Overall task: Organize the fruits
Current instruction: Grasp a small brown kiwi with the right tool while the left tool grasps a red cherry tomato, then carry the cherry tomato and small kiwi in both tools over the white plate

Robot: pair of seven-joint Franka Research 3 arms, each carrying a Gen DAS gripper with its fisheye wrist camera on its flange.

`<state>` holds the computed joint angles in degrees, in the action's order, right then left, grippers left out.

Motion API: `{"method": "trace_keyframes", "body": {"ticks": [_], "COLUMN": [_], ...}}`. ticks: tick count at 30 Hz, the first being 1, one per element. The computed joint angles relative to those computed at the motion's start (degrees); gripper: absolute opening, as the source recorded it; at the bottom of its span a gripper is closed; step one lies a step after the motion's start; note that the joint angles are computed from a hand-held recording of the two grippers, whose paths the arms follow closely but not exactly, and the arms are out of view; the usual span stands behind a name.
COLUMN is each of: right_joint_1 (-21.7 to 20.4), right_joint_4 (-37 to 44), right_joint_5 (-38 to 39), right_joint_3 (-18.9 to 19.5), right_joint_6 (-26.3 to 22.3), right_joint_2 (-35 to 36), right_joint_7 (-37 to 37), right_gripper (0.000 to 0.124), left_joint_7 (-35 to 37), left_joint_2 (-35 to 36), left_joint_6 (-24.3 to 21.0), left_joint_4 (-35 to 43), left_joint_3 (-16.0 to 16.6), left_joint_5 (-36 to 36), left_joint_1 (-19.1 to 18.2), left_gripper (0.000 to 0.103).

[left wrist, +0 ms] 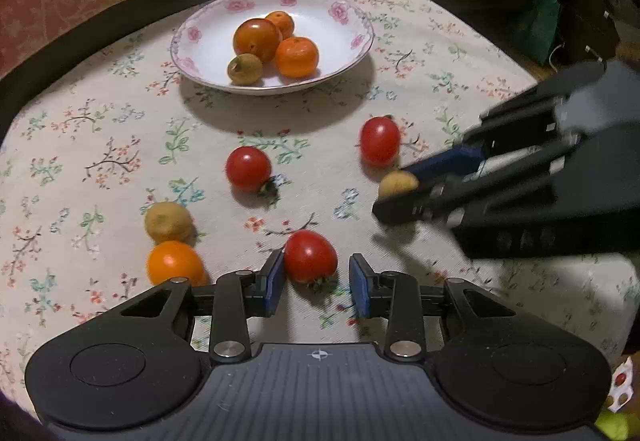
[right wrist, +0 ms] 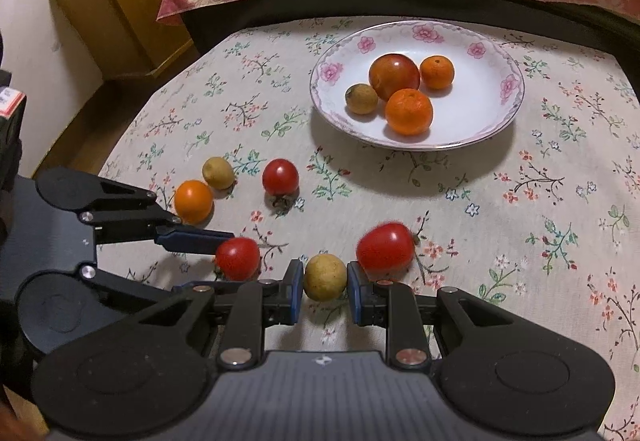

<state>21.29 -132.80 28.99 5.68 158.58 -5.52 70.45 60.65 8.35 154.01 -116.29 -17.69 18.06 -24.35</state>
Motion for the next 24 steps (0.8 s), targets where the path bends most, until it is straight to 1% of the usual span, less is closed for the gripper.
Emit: {"method": "trace_keyframes", "body": {"ticks": [7,12,14,17,18,19,20,21,22,24], "right_joint_1": [-0.20,-0.57,-0.54,-0.69,-0.80,-0.76,-0.69,-0.65,-0.64,-0.69], "right_joint_4": [-1.79,-3.00,-3.69,-4.22,-4.41,-4.54,-4.64,-4.62,-4.64,-4.62], "right_joint_5": [-4.66,-6.82,-6.73,-7.65,-8.23,-8.30,-8.16,-8.07,-8.03,-8.01], "right_joint_3": [0.67,0.65,0.47,0.49,0.58,0.53,0.44,0.36,0.28,0.14], "right_joint_6": [0.00,-0.04,0.15,-0.01,-0.17,-0.19,-0.21,-0.27,-0.38,-0.57], "right_joint_2": [-1.19,-1.99,-2.54,-3.08,-3.31,-3.43,-3.54,-3.56,-3.60,-3.66], "right_joint_7": [3.15,5.51,5.97,6.87,7.37,7.43,7.40,7.37,7.24,7.13], "right_gripper": [0.025,0.025,0.025,0.025,0.025,0.025,0.025,0.025,0.025,0.025], "left_joint_7": [-3.13,-3.42,-3.35,-3.41,-2.67,-2.04,-2.07,-2.77,-3.60,-4.03], "left_joint_2": [0.42,0.35,0.43,0.55,0.61,0.71,0.76,0.82,0.87,0.76], "left_joint_6": [-0.19,0.11,0.00,0.15,0.39,0.31,0.04,-0.51,-1.04,-0.92], "left_joint_4": [0.38,0.18,0.30,0.40,0.37,0.47,0.59,0.82,1.01,0.89], "left_joint_3": [0.65,0.46,0.40,0.30,0.07,-0.10,-0.01,0.21,0.44,0.46], "left_joint_5": [4.74,4.41,4.27,3.88,2.81,2.02,2.46,3.38,4.29,4.15], "left_joint_1": [-1.17,-0.89,-0.84,-0.79,-0.53,-0.40,-0.60,-0.95,-1.24,-1.15], "left_gripper": [0.044,0.044,0.046,0.051,0.056,0.058,0.060,0.064,0.066,0.066]}}
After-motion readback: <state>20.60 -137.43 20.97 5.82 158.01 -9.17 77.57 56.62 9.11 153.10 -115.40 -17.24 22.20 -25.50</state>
